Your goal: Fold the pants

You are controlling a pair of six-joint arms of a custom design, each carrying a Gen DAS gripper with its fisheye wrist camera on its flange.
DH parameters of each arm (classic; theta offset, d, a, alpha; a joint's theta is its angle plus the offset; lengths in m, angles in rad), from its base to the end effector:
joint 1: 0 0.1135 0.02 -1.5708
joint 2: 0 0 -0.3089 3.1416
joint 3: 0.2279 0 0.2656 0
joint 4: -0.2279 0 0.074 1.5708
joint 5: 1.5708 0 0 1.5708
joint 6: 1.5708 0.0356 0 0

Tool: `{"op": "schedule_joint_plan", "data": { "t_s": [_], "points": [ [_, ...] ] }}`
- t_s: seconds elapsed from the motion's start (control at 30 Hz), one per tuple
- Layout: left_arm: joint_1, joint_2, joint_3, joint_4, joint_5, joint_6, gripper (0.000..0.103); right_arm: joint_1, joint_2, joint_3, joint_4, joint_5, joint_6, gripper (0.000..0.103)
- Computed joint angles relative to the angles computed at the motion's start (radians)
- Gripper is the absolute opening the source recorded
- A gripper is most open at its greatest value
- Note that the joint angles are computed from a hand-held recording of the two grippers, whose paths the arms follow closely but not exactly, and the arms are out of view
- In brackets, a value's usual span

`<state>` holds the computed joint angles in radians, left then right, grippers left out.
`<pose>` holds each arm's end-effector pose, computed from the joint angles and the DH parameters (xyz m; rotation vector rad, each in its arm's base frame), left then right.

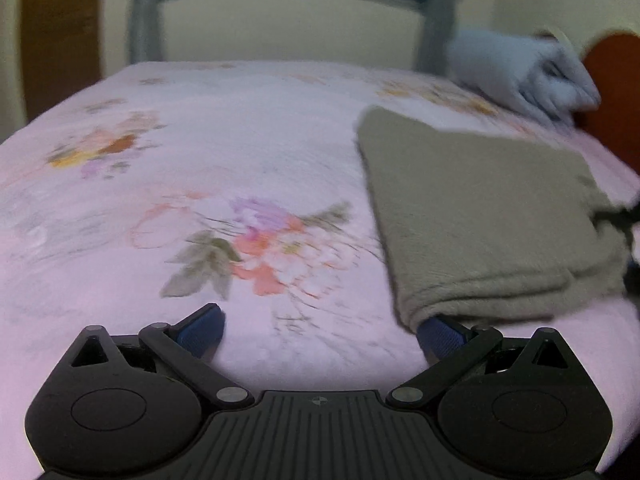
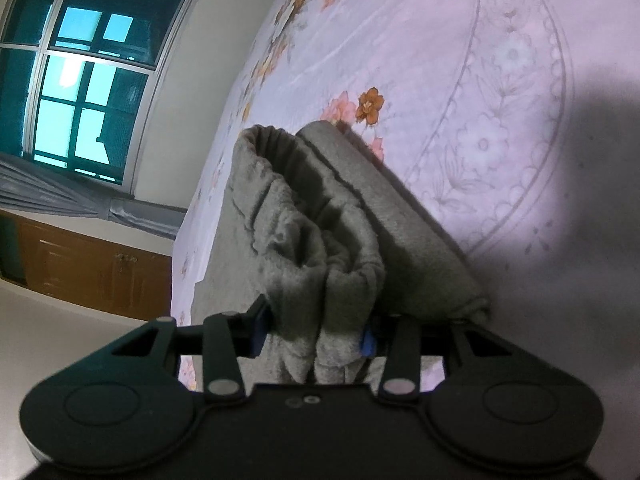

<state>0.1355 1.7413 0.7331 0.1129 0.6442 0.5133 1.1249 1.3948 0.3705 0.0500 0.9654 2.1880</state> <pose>0.3252 0.0228 0.1511 0.6880 2.1809 -0.4642 0.1146 0.1720 0.1498 1.3705 1.6562 0.7452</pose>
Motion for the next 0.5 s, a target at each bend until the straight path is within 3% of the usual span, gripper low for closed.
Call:
{"op": "schedule_joint_plan", "data": {
  "t_s": [0.2,0.33,0.4,0.47,0.5],
  "points": [
    [0.001,0.024,0.022,-0.026,-0.010,-0.016,0.103,0.018,0.037,-0.033,0.059,0.024,0.015,0.029],
    [0.003,0.037,0.035,-0.039,0.001,-0.007,0.103,0.043,0.037,0.042,-0.107,0.050,0.001,0.031],
    [-0.002,0.028,0.032,-0.045,-0.005,0.008,0.103,0.031,0.045,0.001,-0.027,0.018,0.004,0.029],
    [-0.005,0.018,0.034,-0.060,-0.015,0.027,0.103,0.037,-0.011,-0.019,-0.008,0.014,-0.031,0.037],
    [-0.002,0.009,0.030,-0.068,-0.017,0.038,0.103,0.056,-0.039,-0.008,-0.062,0.032,-0.010,0.042]
  ]
}}
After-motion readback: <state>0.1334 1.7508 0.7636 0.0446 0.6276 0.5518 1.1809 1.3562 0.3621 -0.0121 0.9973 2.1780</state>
